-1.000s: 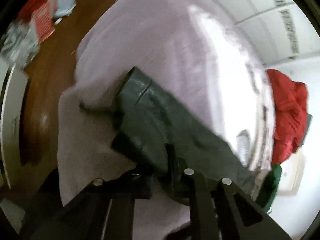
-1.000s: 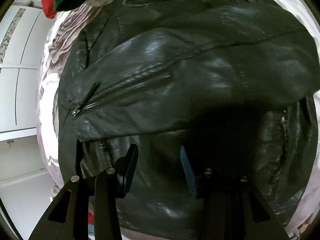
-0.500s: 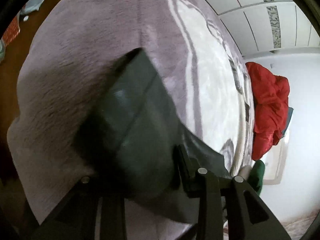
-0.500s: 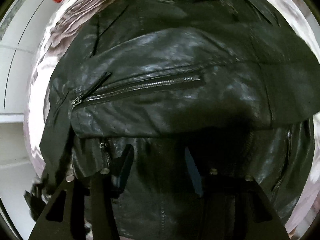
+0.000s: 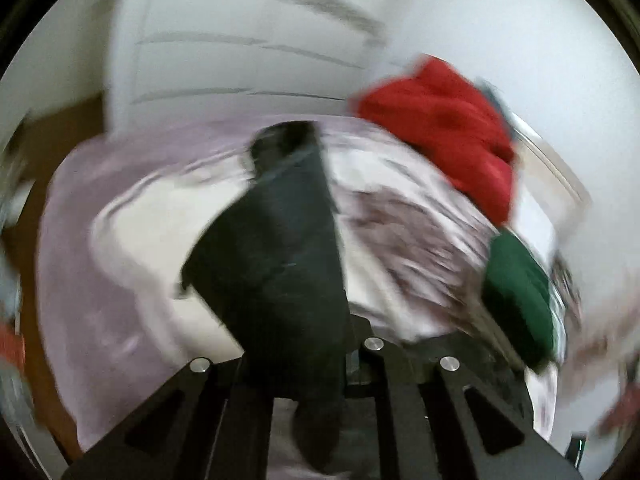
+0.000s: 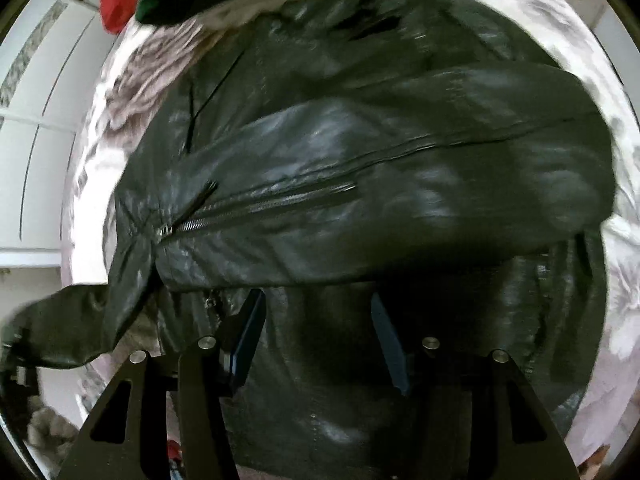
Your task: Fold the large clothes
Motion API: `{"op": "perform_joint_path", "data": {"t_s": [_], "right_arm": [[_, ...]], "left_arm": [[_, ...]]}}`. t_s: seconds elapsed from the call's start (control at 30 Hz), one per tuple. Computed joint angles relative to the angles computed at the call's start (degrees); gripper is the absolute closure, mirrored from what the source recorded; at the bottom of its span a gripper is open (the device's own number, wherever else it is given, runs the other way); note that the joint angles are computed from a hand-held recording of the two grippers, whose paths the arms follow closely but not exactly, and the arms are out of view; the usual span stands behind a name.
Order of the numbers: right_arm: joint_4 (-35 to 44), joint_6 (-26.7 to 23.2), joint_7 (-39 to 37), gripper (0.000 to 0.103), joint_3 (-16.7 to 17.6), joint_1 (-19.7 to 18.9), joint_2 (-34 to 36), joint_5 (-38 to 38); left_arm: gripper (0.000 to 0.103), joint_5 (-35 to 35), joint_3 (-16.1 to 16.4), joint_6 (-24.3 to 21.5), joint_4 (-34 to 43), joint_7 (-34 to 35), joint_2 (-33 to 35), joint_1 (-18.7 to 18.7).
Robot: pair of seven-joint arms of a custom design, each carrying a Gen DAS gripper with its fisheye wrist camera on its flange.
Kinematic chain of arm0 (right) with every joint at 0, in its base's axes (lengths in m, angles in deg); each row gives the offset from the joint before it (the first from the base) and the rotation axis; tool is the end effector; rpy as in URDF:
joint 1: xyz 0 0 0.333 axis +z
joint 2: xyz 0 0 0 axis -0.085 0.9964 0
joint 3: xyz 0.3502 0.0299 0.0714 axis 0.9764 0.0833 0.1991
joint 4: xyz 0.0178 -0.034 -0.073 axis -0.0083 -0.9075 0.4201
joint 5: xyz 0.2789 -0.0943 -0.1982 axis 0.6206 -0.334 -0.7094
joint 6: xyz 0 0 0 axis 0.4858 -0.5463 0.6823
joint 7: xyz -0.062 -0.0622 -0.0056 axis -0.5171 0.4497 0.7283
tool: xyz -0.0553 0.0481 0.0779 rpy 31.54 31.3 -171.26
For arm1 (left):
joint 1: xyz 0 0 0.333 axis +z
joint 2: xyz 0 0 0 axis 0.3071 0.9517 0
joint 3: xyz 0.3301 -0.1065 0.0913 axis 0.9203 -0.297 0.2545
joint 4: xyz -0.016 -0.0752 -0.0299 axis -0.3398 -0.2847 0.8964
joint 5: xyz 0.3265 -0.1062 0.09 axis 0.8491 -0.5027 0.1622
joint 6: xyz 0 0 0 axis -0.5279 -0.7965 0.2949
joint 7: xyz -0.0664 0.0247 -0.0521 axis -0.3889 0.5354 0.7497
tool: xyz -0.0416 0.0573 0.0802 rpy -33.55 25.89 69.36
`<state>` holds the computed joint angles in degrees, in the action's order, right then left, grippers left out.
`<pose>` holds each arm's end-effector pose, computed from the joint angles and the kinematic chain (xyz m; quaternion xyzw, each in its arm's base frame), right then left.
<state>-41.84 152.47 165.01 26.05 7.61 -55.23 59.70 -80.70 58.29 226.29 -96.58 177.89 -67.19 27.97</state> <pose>0.6323 0.1442 0.3932 -0.4677 0.8662 0.0693 0.1617 0.6082 0.0418 0.5688 -0.7271 0.5422 -0.3805 0.1805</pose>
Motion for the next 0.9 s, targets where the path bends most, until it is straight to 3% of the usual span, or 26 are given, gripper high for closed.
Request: {"op": "perform_joint_path", "data": {"t_s": [0.13, 0.3, 0.47, 0.6, 0.63, 0.7, 0.73, 0.77, 0.9], "right_arm": [[-8.76, 4.15, 1.59, 0.046, -1.24, -1.59, -6.62, 2.39], [-18.30, 7.24, 4.88, 0.046, -3.45, -3.84, -13.49, 0.95], [-24.41, 7.83, 4.80, 0.046, -4.41, -7.70, -16.90, 1.59], [-26.10, 7.23, -2.61, 0.044, -4.14, -10.83, -17.44, 7.34], [-26.16, 6.95, -5.32, 0.043, -4.05, -11.57, -17.45, 9.39], [-25.93, 7.00, -8.42, 0.037, -3.77, -12.06, -17.40, 11.75], [-25.79, 6.82, -10.05, 0.037, -3.90, -12.44, -17.67, 12.45], [-25.96, 7.02, -11.08, 0.037, -3.91, -12.58, -18.06, 13.17], [-23.68, 7.20, -14.31, 0.036, -4.27, -13.45, -17.88, 16.41]], "left_arm": [[0.098, 2.01, -4.52, -6.81, 5.86, 3.84, 1.28, -5.35], [0.097, 8.71, -9.59, -16.95, 14.75, 3.37, 9.78, -15.66], [0.096, 17.55, -10.62, -23.26, 18.68, 0.35, 17.10, -23.07], [0.091, 23.97, -9.75, -26.02, 20.64, -2.04, 19.77, -25.70], [0.086, 24.05, -10.27, -25.50, 20.48, -1.30, 19.87, -25.34], [0.056, 24.10, -11.20, -25.22, 21.59, 0.18, 20.32, -24.82], [0.021, 23.89, -11.65, -26.11, 22.59, 0.99, 20.37, -24.44], [0.009, 22.97, -12.33, -26.32, 21.74, 1.87, 19.31, -23.84], [0.009, 24.24, -10.14, -26.07, 23.08, 1.00, 17.57, -23.44]]}}
